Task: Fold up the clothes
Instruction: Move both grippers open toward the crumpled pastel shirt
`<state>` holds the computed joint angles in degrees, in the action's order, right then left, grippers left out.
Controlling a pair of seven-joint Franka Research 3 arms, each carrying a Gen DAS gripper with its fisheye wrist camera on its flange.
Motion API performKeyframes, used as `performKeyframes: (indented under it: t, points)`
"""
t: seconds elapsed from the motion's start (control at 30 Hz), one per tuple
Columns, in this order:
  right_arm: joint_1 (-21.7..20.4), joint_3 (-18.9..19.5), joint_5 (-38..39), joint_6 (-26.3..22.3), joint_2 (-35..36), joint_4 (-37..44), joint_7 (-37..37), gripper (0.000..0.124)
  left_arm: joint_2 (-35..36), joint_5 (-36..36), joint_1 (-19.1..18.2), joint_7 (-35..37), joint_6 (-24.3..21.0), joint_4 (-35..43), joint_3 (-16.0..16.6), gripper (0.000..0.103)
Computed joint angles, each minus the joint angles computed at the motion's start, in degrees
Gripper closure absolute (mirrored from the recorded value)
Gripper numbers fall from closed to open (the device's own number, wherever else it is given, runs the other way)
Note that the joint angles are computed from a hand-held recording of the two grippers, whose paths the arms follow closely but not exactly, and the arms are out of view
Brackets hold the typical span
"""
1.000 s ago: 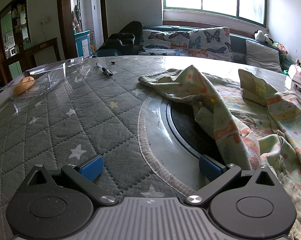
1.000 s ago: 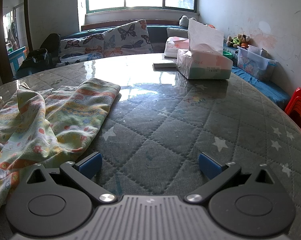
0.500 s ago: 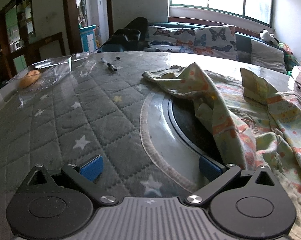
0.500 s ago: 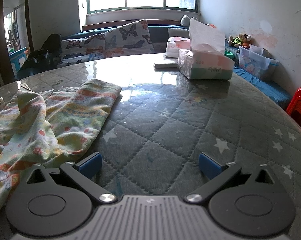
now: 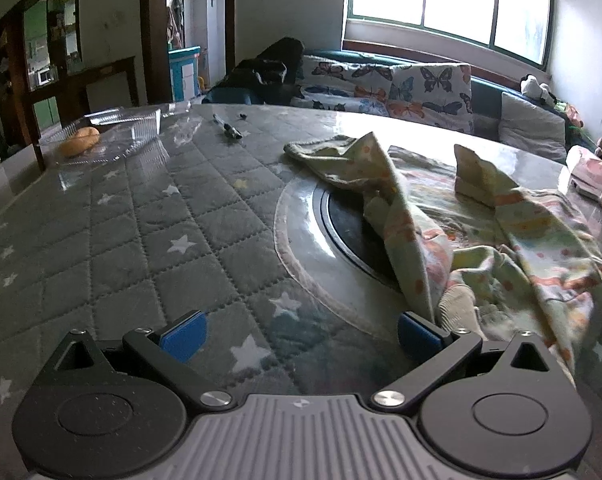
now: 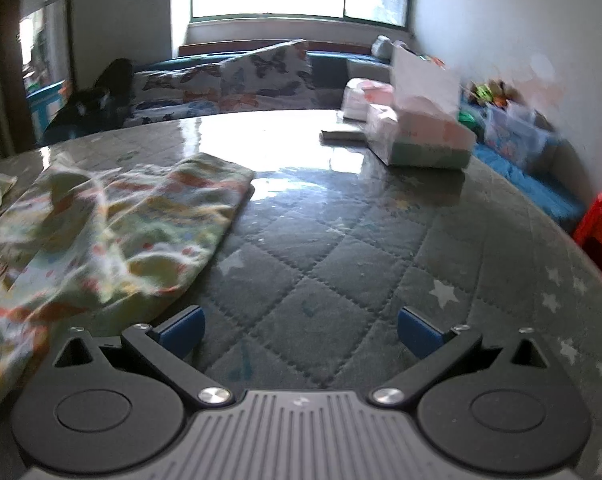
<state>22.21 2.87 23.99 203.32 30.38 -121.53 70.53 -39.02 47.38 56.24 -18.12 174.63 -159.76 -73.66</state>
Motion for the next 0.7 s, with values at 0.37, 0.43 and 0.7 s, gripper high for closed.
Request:
performKeyframes:
  t: [0.37, 0.43, 0.7]
  points:
    - [-5.58, 6.28, -10.19, 4.54, -8.31, -11.98, 4.38, 0.021, 5.02, 3.19, -8.11, -2.94, -6.67, 0.91, 5.11, 0.000]
    - [-6.74, 7.21, -12.44, 4.59, -9.62, -13.84, 6.74, 0.021, 6.03, 4.27, -8.75, -3.83, -7.27, 1.29, 5.62, 0.000]
    - [-13.33, 11.30, -26.18, 2.67, -12.81, -18.39, 18.22, 0.021, 10.38, 7.68, -12.77, -6.32, -11.68, 2.64, 9.23, 0.000]
